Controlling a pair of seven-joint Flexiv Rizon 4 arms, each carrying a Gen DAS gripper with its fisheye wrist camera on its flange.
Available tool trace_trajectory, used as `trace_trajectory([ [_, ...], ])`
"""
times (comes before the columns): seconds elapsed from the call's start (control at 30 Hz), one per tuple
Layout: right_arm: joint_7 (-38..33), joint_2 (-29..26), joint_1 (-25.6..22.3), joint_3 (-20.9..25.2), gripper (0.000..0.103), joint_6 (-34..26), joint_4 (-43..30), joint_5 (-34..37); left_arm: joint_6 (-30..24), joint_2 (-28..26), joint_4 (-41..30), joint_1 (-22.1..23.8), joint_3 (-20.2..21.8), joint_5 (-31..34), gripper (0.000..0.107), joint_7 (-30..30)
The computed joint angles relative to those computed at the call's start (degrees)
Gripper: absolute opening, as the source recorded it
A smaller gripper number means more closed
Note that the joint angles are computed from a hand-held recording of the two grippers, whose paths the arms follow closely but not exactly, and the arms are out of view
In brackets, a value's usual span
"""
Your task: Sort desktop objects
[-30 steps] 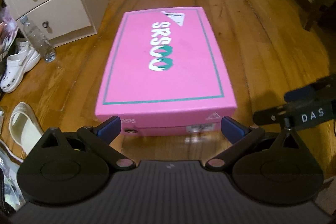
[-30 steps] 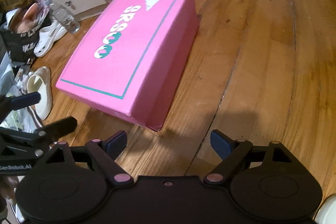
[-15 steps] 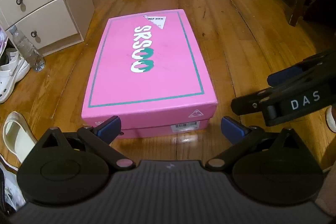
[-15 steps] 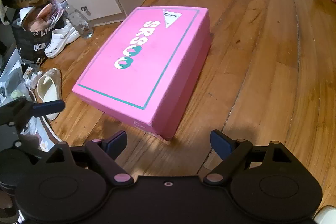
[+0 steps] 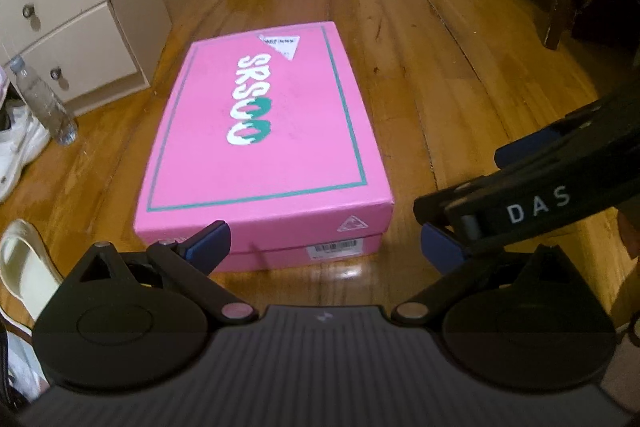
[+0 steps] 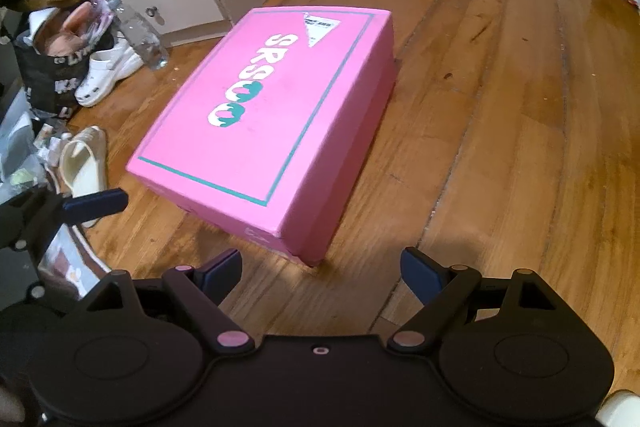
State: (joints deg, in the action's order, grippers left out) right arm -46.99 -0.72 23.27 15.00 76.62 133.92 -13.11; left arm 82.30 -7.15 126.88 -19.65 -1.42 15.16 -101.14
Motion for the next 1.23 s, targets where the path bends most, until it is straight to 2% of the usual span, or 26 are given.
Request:
trace_trajectory([
  [0.07, 0.43, 0.05, -0.03, -0.08, 0.090, -0.02, 0.12, -0.68, -0.43, -0.08, 0.09, 0.10, -0.28, -0.78, 0.103, 0.37],
  [0.2, 1.02, 0.08, -0.08, -0.14, 0.090, 0.06, 0.26, -1.38, -1.85, -0.30, -1.74, -1.44, 1.59, 4.77, 0.103, -5.91],
  [0.3, 1.44, -0.03, -0.09, -0.19, 0.090, -0.11, 0.25, -1.93, -1.18, -0.18, -0.38, 0.05, -0.16, 0.88, 0.103, -2.99],
  [0.47, 1.01, -0.15, 0.00, -0.06, 0.090, -0.38, 0.04, -1.20, -0.61, -0.19, 0.80, 0.70, -0.83, -2.74, 0.103, -1.08],
  [0.53, 1.31, -0.11, 0.00, -0.10, 0.090, -0.26, 0.09, -1.53, 0.78, 0.02, 2.18, 1.52, -1.96, -6.15, 0.103, 1.77],
  [0.6, 1.00, -0.15, 0.04, -0.01, 0.090, -0.02, 0.03, -0.99, 2.90, 0.20, 4.27, 2.83, -4.30, -12.28, 0.103, 6.96],
  [0.67, -1.41, -0.24, 0.25, 0.46, 0.090, 0.09, -0.45, 2.11, 3.35, 0.13, 4.54, 2.32, -4.16, -13.50, 0.103, 8.28],
  [0.8, -3.65, -0.34, 0.78, 0.85, 0.090, 0.51, -0.81, 4.12, 2.66, -0.10, 3.43, 0.54, -2.29, -10.93, 0.103, 6.49],
  [0.87, -3.12, -0.35, 0.92, 0.76, 0.090, 1.13, -0.68, 3.61, 4.65, -0.03, 4.55, 1.32, -3.50, -13.53, 0.103, 8.78],
  [1.0, -3.96, -0.47, 1.09, 0.91, 0.090, 1.17, -0.99, 4.99, 5.17, 0.16, 5.45, 1.80, -4.66, -17.25, 0.103, 12.10],
  [1.07, -4.60, -0.49, 1.17, 1.00, 0.090, 0.77, -1.24, 5.99, 5.67, 0.33, 6.91, 3.70, -8.12, -24.32, 0.103, 17.98],
  [1.13, -4.61, -0.44, 1.19, 0.95, 0.090, 0.69, -1.26, 6.13, 5.60, 0.22, 6.83, 3.11, -7.92, -25.59, 0.103, 19.28],
  [1.23, -4.35, -0.40, 1.20, 0.86, 0.090, 0.81, -1.15, 5.92, 4.81, -0.24, 4.76, 0.00, -3.43, -18.38, 0.103, 15.06],
])
